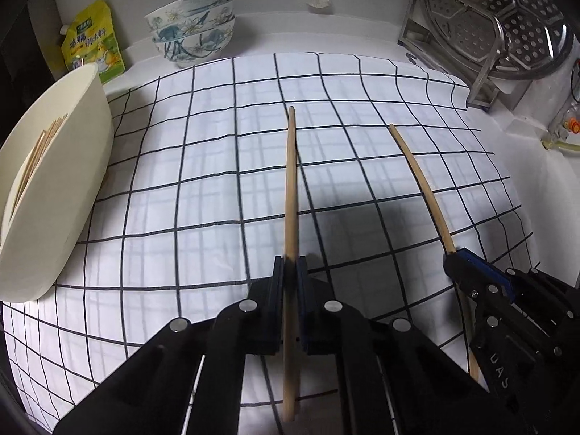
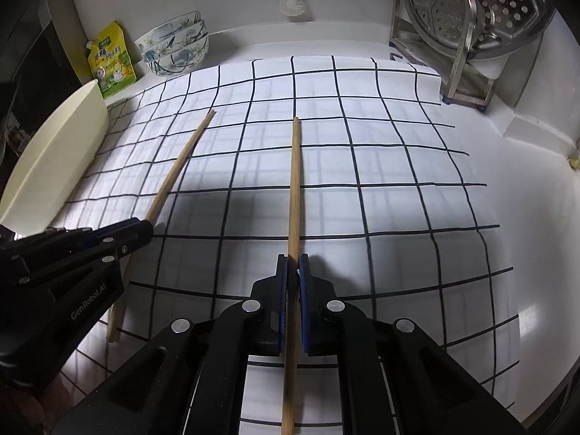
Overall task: Organize utensils
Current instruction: 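Lift and carry both chopsticks over the white basin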
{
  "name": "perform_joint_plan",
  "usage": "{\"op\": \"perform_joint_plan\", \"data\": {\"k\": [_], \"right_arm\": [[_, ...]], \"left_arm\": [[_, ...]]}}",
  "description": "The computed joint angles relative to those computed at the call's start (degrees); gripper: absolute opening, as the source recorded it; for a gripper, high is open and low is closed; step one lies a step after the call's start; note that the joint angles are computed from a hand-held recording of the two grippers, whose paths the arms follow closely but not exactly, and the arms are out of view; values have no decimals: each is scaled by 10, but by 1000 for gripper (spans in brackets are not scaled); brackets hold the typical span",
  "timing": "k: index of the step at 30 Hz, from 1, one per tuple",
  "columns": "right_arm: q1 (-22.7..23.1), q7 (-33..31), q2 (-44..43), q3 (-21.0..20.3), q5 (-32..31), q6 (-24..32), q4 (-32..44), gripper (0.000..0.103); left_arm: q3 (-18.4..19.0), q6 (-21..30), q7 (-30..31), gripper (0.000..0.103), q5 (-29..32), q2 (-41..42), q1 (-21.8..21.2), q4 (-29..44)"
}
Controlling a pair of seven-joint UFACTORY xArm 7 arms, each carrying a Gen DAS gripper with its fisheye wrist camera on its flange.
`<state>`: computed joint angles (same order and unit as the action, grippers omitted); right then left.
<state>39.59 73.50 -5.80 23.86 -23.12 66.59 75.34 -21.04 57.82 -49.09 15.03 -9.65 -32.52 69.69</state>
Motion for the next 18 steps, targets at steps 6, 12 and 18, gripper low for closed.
{"op": "perform_joint_plan", "data": {"k": [6,12,18], "right_arm": [[4,-6,19,0,-9,7,48,6],[36,-29,92,-5,-70,29,178,6],[105,-93,244,-37,-124,25,402,6]], "left_arm": [[13,-3,7,7,-27,-55,19,-19],[13,6,10,7,-15,-125,65,-11],[26,36,42,7,-3,-193,130,-6]]}}
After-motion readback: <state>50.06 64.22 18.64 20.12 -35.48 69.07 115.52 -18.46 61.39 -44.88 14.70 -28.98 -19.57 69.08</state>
